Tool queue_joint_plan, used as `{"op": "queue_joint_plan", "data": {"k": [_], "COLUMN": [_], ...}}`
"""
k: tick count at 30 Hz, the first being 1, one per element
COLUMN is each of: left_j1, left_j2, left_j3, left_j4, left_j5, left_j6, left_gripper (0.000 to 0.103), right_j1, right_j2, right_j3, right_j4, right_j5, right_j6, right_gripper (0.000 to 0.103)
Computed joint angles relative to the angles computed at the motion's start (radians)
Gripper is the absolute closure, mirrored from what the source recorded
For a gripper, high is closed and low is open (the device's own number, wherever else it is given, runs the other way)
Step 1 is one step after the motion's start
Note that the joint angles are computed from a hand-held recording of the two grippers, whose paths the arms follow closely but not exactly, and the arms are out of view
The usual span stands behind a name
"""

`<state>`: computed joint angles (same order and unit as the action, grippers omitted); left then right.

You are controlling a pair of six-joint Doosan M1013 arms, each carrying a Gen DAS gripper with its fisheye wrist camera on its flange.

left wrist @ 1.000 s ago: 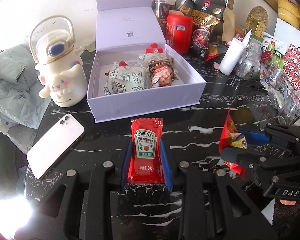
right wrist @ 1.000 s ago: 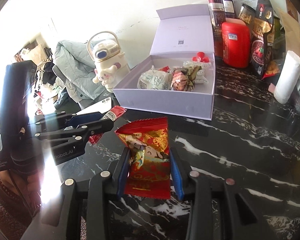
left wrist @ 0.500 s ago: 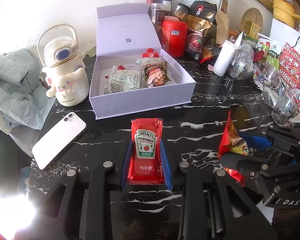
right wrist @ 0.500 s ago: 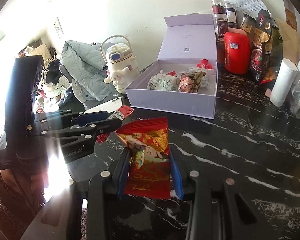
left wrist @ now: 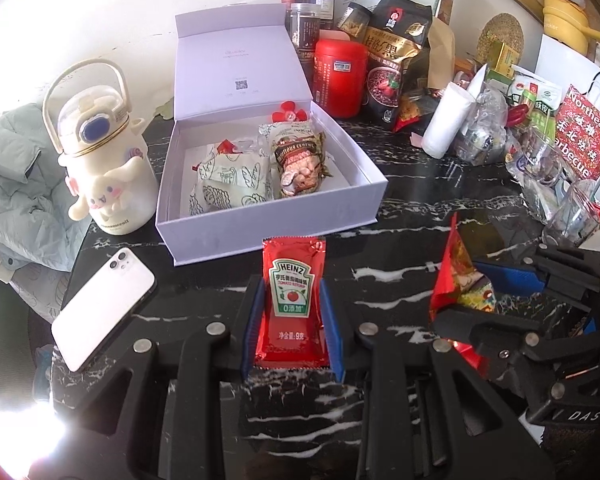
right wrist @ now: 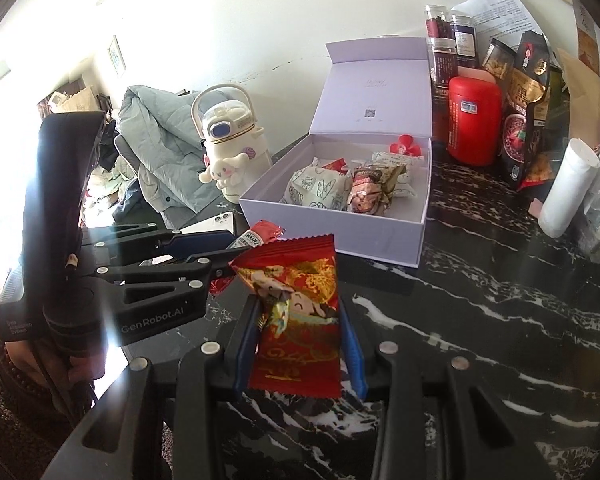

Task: Organize objects
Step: 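Carry the ketchup sachet toward the box with the left gripper while the right carries the candy packet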

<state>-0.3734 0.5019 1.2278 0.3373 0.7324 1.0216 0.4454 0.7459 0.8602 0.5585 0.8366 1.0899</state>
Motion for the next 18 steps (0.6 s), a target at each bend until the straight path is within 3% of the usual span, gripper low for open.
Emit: {"op": "queue_joint_plan", "data": {"k": [18], "left_j1": [0.035], "left_j2": [0.093], "left_j3": [-0.174], "left_j4": [-0.017], "left_j5": [0.064], "left_j6": [0.069], "left_gripper": [0.076], "right_j1": [-0.012], "right_j2": [0.148], "right_j3": [-0.294], "right_j4": [-0.037], "right_j5": [0.115], "right_j6": [0.033], "right_gripper": [0.065]}}
